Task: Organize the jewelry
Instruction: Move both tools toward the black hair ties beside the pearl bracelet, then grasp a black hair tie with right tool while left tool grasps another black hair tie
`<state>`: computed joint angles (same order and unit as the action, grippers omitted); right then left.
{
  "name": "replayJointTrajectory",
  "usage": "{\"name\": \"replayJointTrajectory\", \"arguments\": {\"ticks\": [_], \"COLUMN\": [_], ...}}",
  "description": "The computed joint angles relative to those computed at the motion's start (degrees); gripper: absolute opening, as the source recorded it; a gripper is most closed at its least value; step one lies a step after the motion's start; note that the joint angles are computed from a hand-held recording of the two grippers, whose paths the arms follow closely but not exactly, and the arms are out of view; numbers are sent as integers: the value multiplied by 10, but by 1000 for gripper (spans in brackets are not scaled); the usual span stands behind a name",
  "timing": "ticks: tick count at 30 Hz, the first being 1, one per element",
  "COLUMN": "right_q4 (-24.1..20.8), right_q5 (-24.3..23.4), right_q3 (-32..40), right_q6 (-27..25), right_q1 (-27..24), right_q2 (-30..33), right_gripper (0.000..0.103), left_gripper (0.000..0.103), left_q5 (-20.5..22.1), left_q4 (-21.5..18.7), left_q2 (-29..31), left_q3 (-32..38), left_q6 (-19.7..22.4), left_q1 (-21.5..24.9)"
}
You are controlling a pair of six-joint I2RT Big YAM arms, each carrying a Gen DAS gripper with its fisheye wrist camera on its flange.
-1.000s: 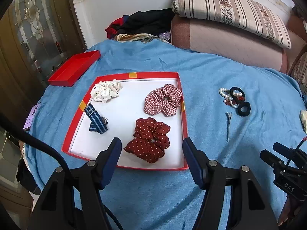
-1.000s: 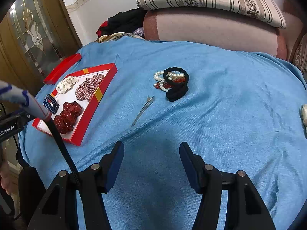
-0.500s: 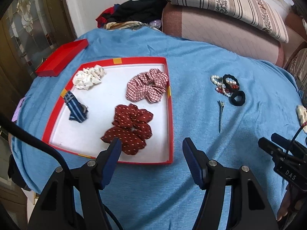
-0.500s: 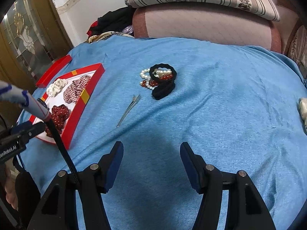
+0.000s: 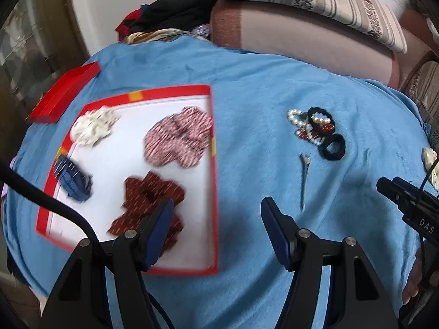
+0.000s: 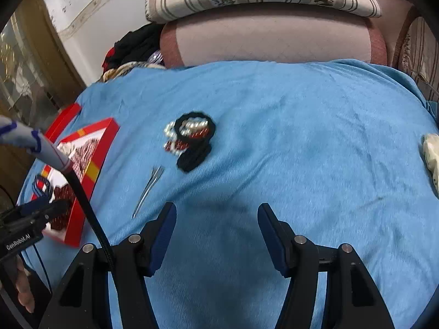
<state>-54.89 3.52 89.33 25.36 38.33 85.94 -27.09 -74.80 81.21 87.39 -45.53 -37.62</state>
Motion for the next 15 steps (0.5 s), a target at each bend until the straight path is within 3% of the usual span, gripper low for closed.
{"name": "replayJointTrajectory", "arguments": {"ticks": [8, 15], "right_q4": [34, 32], "right_q5": [-50, -94], "right_q3": [38, 83], "right_q6": [18, 31], "right_q1": [-20, -25], "right_q2": [43, 104], "right_gripper": [66, 65], "left_gripper": [65, 65], "left_q5": [41, 115], "left_q4": [59, 109], "left_q2": [58, 121], "left_q3": [57, 117], "left_q6": [77, 135], "left_q1": [40, 73]}}
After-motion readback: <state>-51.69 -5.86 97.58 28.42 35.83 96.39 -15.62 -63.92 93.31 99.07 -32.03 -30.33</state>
